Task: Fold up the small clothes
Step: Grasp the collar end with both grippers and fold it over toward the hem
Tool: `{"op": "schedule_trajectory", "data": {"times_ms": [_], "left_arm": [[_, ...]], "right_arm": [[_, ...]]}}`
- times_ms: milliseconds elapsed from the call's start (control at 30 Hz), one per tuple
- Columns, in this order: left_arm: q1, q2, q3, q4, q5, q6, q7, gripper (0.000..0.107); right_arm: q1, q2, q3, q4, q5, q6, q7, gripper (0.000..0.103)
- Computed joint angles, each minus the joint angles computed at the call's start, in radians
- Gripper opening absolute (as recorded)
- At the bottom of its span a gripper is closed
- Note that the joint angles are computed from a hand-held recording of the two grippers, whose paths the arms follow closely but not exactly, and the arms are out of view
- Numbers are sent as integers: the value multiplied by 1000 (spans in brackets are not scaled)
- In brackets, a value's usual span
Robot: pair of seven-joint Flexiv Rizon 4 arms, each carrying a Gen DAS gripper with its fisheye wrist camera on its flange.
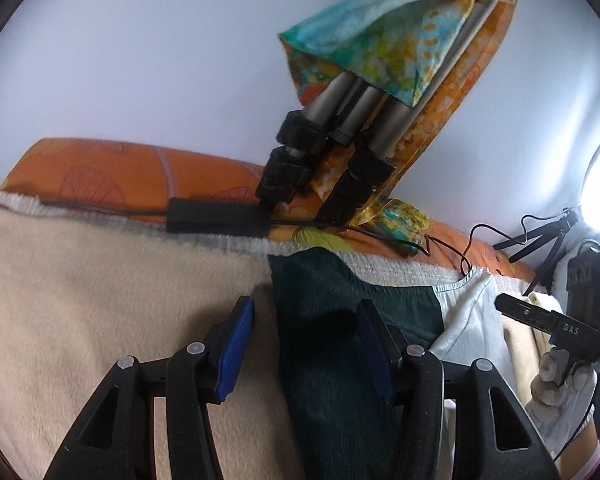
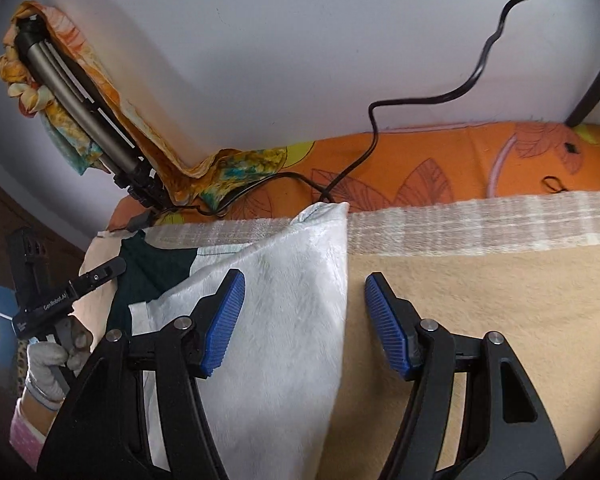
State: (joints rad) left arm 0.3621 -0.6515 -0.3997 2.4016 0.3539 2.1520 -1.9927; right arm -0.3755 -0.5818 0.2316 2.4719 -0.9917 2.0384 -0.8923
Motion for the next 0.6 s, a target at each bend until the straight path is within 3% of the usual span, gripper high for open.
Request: {"op": "schedule_trajectory", "data": {"times_ms": [67, 133, 200, 267, 367, 467, 600], "left_arm": [[-21, 3, 10, -12, -11, -17, 11, 32], [-31, 1, 10, -22, -11, -28, 29, 13], [-57, 4, 28, -14, -17, -7, 45, 1], [-98, 18, 61, -5, -36, 18, 55, 0], [-111, 32, 72, 14, -26, 64, 49, 0], [-116, 68, 75, 43, -15, 86, 26, 0], [-114, 140, 75, 91, 17, 101, -7, 0]], "right_arm": [[85, 6, -34, 13, 112, 23, -56, 67], [106, 5, -32, 13, 150, 24, -74, 56], [69, -4, -6, -5, 91, -11, -42, 12], [124, 15, -22, 12, 173, -10, -97, 8], [130, 42, -15, 41, 209, 19, -147, 5], [104, 87, -6, 73, 194, 31, -157, 5], [20, 149, -1, 116, 72, 72, -97, 5]]}}
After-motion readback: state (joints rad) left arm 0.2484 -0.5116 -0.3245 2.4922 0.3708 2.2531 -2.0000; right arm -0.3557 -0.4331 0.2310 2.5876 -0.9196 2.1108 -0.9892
